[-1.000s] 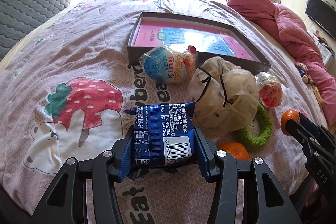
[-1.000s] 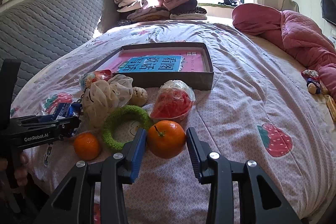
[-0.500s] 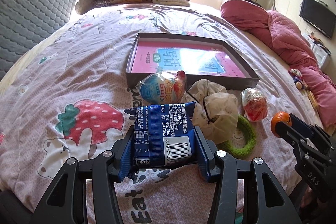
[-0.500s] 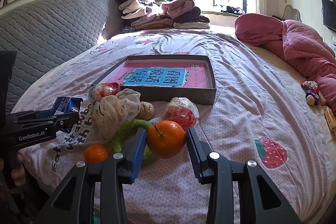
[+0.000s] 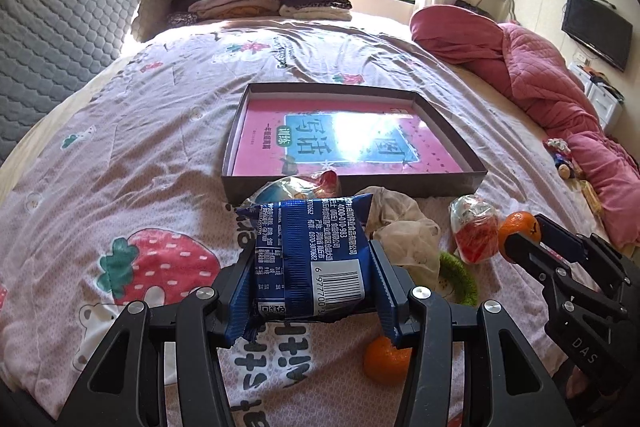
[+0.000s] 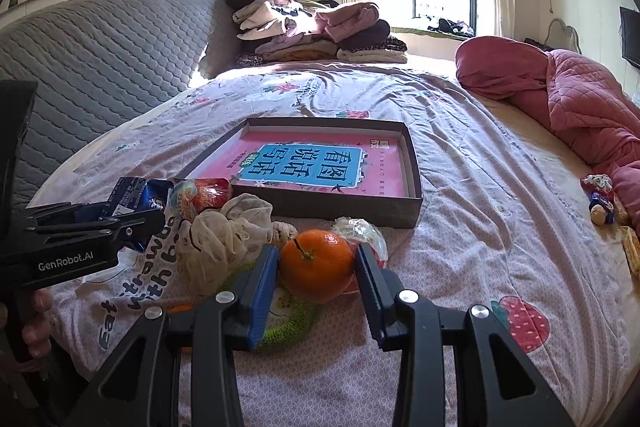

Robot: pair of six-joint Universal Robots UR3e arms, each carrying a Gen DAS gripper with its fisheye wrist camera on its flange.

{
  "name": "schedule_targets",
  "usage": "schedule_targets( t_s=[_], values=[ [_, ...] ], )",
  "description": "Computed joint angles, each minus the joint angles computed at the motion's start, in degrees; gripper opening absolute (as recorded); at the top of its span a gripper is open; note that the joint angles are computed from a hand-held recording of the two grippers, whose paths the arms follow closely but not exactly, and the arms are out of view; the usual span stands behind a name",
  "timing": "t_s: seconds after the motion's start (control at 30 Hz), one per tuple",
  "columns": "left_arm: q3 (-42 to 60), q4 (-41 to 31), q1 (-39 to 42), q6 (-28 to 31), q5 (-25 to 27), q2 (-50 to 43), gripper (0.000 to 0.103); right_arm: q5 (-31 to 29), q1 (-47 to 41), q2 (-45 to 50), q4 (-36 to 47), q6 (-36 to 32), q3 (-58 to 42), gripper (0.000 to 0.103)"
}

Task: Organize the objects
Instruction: 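Carry the packet with left tool while right tool carries the tangerine over the tray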

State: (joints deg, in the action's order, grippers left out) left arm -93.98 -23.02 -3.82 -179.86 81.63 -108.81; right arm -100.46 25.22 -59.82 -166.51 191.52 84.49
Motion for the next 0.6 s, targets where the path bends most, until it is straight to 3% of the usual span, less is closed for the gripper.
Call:
schedule_targets(
  t_s=[0.6],
  values=[
    [18.77, -5.67, -1.11, 0.94, 0.60, -9.93, 0.053, 0.08, -2.34, 5.76, 4.43, -1.84, -13.01, 0.040]
  ],
)
